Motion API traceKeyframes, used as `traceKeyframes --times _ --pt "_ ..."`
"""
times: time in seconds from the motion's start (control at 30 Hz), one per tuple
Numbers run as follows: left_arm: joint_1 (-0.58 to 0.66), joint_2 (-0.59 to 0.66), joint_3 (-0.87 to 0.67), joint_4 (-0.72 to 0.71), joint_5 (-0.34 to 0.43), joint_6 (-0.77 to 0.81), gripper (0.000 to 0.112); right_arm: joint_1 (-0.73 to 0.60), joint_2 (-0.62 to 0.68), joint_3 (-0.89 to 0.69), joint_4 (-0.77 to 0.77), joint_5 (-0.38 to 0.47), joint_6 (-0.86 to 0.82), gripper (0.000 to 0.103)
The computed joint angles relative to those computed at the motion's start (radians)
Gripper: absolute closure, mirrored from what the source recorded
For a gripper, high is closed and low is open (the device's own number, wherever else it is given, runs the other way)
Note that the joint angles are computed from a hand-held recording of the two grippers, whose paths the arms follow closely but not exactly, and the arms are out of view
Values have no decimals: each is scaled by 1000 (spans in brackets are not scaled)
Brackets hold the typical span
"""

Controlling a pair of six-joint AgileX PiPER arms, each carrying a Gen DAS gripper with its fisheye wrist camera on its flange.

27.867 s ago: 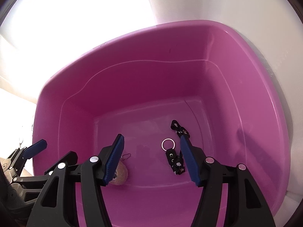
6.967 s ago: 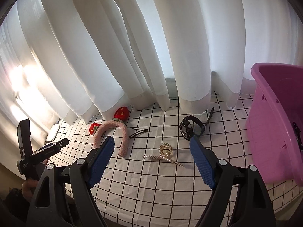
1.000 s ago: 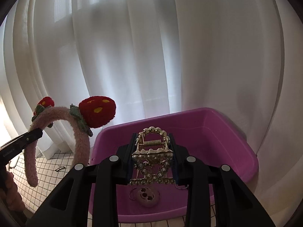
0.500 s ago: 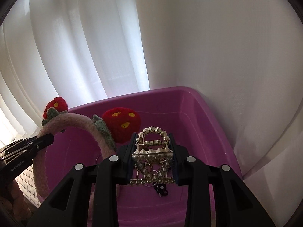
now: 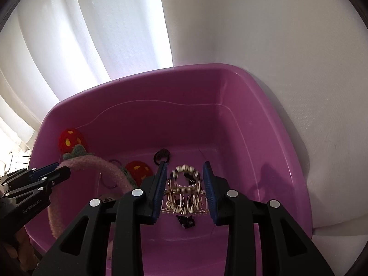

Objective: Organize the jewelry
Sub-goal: 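Lift the headband and claw clip and carry them over the pink basin, then open both grippers to drop the headband and claw clip into the basin, then withdraw both open grippers from the basin toward the watch and hair pin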

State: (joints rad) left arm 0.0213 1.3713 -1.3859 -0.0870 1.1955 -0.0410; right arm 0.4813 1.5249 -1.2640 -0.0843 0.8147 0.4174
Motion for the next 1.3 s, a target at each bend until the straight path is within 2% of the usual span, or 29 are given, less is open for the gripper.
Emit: traceKeyframes --times 0.03,0.07,0.1,0.13,0.2,0.4,0.57,0.73,1.3 --pt "-2 -3 2 2 -6 1 75 4 5 -5 -17 1 9 60" --pt "-13 -9 3 19 -11 -6 70 12 -2 -5 -31 7 20 57" --pt "-34 -15 5 58 -17 -33 43 14 -8 -4 -31 7 19 56" --pt "-48 -27 15 89 -31 -57 24 10 -11 -3 -25 5 12 54" --pt "-47 -51 28 89 -57 -56 24 7 -16 -2 -21 3 6 54" --pt "-52 -46 29 100 -36 -63 24 -14 -5 3 3 -20 -17 47" --pt "-59 -57 23 104 -25 -75 23 -17 -20 7 26 -18 -35 46" --pt "-54 -67 9 93 -17 -68 20 -12 -52 7 69 -5 -60 37" --pt "-13 -131 -47 124 18 -33 16 41 -73 -66 84 50 -47 33"
